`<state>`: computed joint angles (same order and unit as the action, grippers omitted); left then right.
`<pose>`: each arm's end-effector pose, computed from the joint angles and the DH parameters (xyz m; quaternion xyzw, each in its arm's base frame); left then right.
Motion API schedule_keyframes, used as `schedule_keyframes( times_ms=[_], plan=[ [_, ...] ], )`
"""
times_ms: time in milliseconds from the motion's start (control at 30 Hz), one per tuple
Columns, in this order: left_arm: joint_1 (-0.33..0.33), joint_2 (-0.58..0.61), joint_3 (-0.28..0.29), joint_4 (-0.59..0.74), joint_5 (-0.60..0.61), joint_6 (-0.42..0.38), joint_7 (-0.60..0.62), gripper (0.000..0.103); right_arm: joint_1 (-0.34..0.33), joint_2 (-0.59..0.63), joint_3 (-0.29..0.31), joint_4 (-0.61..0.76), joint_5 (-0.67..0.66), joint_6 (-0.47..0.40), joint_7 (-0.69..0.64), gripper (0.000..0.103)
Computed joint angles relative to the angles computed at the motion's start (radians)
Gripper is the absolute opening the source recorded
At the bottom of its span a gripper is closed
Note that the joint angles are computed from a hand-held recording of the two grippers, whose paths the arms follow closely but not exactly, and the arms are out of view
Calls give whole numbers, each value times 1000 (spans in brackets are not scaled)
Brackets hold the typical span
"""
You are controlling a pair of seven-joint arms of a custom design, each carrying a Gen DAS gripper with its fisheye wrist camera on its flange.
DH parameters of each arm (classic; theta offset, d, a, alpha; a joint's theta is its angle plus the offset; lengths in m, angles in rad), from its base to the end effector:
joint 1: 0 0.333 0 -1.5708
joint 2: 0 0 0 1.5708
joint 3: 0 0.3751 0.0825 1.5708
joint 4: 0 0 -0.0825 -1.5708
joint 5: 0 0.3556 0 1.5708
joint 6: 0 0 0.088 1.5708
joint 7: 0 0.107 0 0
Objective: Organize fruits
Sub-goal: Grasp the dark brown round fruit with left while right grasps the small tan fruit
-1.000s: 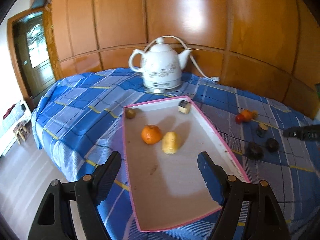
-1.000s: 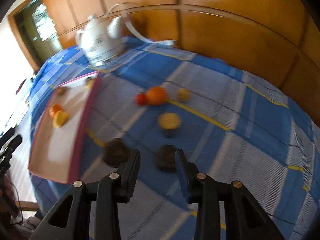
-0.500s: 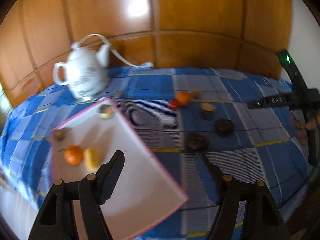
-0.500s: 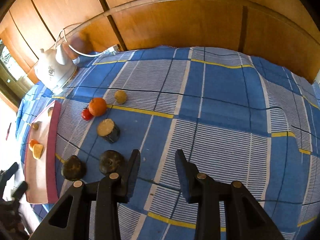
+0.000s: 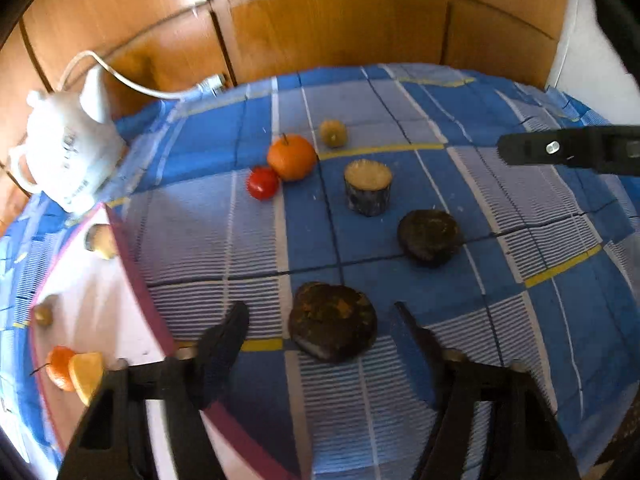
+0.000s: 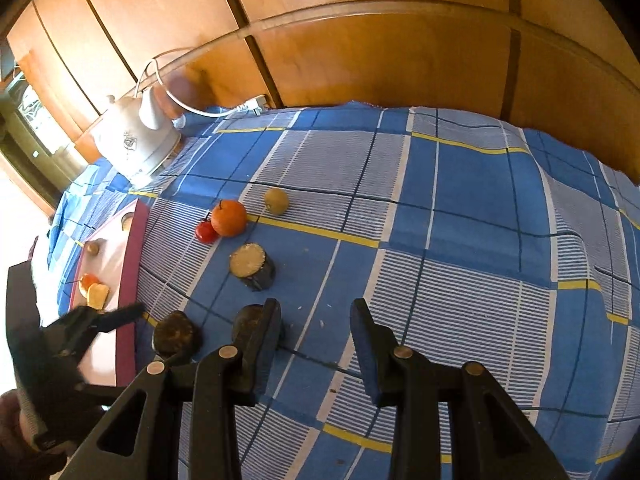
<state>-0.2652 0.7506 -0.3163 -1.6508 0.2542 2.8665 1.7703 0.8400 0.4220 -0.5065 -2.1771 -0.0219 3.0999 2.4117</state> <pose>0.6428 -0.3735 0.3091 -0.3307 0.9088 -0.2259 0.1168 0.5672 0.2280 0.3563 -0.5329 0.7963 -0.1458 0.2465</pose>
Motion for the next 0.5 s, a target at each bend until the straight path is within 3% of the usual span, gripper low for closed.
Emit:
schedule_keyframes(
  times_ms=[33, 133, 400, 433, 500],
  plan=[
    [9, 10, -14, 12, -8, -21, 9, 48, -1, 0, 1, 2, 0, -1, -2, 36],
    [7, -6, -5, -36, 0, 49, -2, 48, 0, 1, 0, 6, -5, -8, -5, 36],
    [153, -74, -141, -295, 12, 280, 14, 48, -9, 1, 9, 13, -29, -32, 12, 36],
    [151, -77, -138, -308, 26, 292, 10, 48, -13, 2, 13, 13, -33, -34, 15, 36],
    [91, -95, -61, -353, 67, 387, -13, 48, -29, 4, 31, 17, -39, -44, 17, 36]
  ],
)
